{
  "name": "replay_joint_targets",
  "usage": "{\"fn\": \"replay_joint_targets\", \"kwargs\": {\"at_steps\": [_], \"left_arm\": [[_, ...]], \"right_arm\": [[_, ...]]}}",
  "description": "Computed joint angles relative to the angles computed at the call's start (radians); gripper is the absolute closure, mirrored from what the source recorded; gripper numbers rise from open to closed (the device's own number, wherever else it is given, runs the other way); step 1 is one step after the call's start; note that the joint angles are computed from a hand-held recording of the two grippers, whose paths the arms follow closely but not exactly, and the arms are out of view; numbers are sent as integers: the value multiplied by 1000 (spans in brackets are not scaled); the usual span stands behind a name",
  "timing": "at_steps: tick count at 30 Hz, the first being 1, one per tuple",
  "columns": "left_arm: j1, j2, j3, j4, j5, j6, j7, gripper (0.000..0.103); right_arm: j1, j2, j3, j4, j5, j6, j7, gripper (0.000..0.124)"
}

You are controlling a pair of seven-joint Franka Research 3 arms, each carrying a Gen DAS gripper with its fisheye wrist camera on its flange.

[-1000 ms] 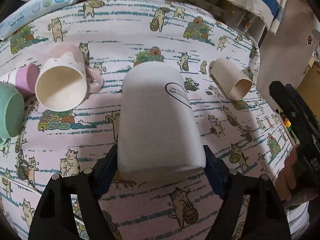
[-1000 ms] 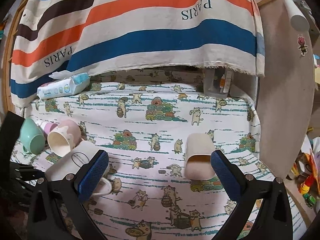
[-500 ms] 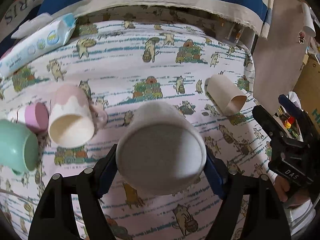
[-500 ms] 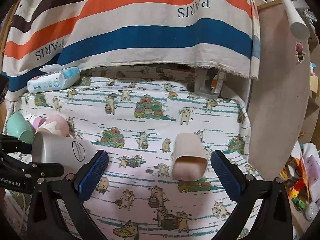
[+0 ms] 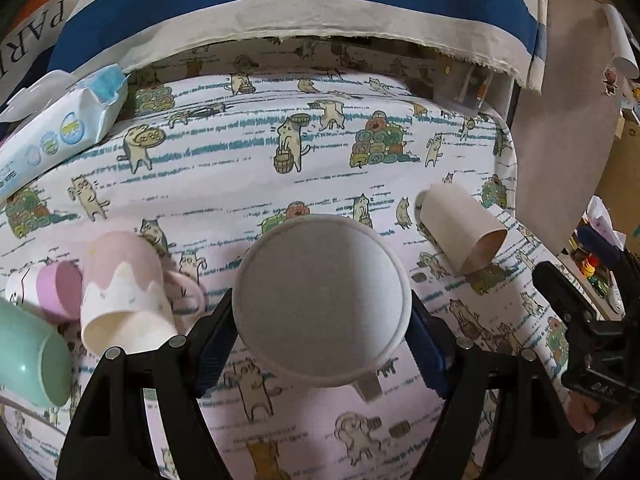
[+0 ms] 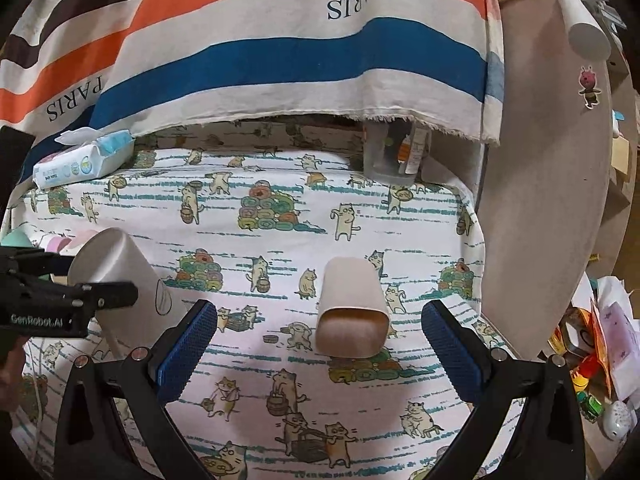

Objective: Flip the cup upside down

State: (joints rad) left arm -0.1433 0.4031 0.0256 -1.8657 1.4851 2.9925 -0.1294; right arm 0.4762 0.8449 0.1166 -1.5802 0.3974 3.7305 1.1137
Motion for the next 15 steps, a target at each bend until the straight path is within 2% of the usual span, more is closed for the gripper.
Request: {"fn": "replay_joint_targets", "kwargs": {"at_steps": [8,12,15], "left_arm": [[-2,34,9,44,37,5,-28,27],[8,59,4,67,-15,9,37,27],[-6,68,30,81,13,31,-3,26]], "right_arm": [[-12,-3,3,2,-3,-3,16,21],[-18,-7,8,-3,-13,-8,26,21],[-24,-18,13,-19,-28,1,38,21]]}}
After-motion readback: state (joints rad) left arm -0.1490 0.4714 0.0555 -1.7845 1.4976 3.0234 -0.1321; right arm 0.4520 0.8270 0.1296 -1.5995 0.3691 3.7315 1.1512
